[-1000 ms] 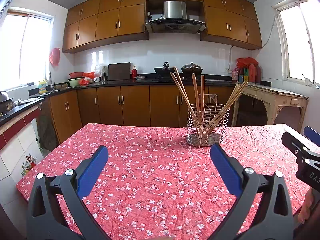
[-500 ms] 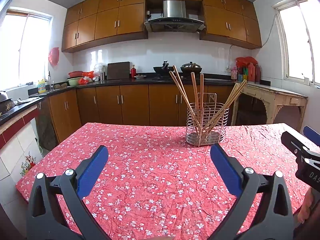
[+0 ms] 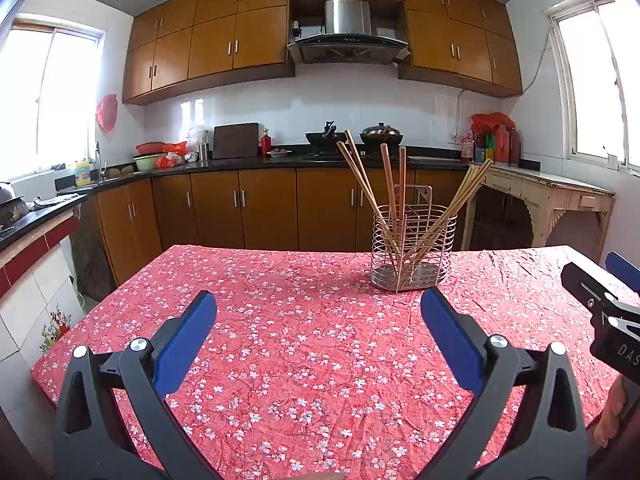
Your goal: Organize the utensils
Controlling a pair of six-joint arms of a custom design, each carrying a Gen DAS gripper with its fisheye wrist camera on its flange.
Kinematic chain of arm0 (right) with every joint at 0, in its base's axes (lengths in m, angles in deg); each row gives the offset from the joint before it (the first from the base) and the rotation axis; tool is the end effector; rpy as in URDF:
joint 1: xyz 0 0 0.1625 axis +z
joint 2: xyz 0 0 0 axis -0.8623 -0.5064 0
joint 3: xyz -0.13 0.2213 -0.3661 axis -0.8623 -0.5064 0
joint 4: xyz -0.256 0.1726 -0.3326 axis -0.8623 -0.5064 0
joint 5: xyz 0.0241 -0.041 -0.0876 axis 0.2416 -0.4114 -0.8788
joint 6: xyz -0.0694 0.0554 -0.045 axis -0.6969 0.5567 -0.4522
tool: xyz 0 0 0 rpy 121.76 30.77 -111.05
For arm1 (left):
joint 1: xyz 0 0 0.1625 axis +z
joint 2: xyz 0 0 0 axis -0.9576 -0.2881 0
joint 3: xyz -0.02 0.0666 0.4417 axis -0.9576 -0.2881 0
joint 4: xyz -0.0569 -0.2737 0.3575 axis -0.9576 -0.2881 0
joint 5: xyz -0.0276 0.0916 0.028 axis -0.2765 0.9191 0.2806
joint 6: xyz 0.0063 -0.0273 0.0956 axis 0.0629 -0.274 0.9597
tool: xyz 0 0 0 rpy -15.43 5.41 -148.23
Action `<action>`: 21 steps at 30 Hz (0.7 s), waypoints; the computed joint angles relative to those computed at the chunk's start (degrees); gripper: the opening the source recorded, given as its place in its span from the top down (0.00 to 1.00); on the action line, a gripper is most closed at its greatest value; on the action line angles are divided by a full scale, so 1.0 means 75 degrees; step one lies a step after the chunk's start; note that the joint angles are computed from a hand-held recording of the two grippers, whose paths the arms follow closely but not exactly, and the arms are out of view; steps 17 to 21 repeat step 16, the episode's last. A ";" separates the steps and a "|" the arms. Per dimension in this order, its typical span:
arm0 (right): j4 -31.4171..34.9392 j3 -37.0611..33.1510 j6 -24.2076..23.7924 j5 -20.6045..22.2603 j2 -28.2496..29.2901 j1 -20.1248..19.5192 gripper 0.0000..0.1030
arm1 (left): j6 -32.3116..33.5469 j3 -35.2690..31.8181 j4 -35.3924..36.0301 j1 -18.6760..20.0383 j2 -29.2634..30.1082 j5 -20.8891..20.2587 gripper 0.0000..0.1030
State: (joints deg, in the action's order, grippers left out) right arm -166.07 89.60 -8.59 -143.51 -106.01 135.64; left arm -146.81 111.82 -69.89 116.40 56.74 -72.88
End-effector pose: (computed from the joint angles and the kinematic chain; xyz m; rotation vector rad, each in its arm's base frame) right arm -0.0266 -0.7878 0.3178 1.0185 -2.1491 1.4371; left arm -0.3977 -0.6867 -0.0502 0.2215 1.7354 -1.4955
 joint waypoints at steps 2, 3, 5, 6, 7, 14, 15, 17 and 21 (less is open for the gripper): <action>0.0006 -0.0008 0.0002 -0.0003 0.0000 0.0001 0.04 | -0.0031 -0.0011 0.0046 0.0002 0.0002 0.0009 0.02; -0.0001 -0.0006 0.0006 -0.0006 0.0002 0.0002 0.04 | -0.0007 -0.0011 0.0022 0.0002 0.0004 0.0006 0.02; 0.0014 -0.0011 0.0012 -0.0010 0.0004 0.0002 0.04 | -0.0007 -0.0012 0.0024 -0.0001 0.0007 0.0009 0.02; -0.0001 -0.0001 0.0017 -0.0013 0.0007 0.0002 0.04 | 0.0002 0.0005 0.0007 0.0001 -0.0002 0.0013 0.02; -0.0002 -0.0004 0.0016 -0.0009 0.0007 0.0001 0.04 | 0.0030 0.0019 -0.0028 0.0000 -0.0005 0.0012 0.02; -0.0081 0.0040 0.0018 0.0038 0.0006 -0.0021 0.04 | -0.0216 -0.0047 0.0288 0.0000 -0.0004 0.0019 0.02; -0.0098 0.0054 0.0023 0.0045 0.0001 -0.0024 0.04 | -0.0225 -0.0065 0.0317 0.0001 0.0000 0.0019 0.02; -0.0095 0.0057 0.0028 0.0051 -0.0010 -0.0031 0.04 | -0.0227 -0.0065 0.0325 -0.0001 0.0001 0.0022 0.02; -0.0095 0.0057 0.0028 0.0051 -0.0010 -0.0031 0.04 | -0.0227 -0.0065 0.0325 -0.0001 0.0001 0.0022 0.02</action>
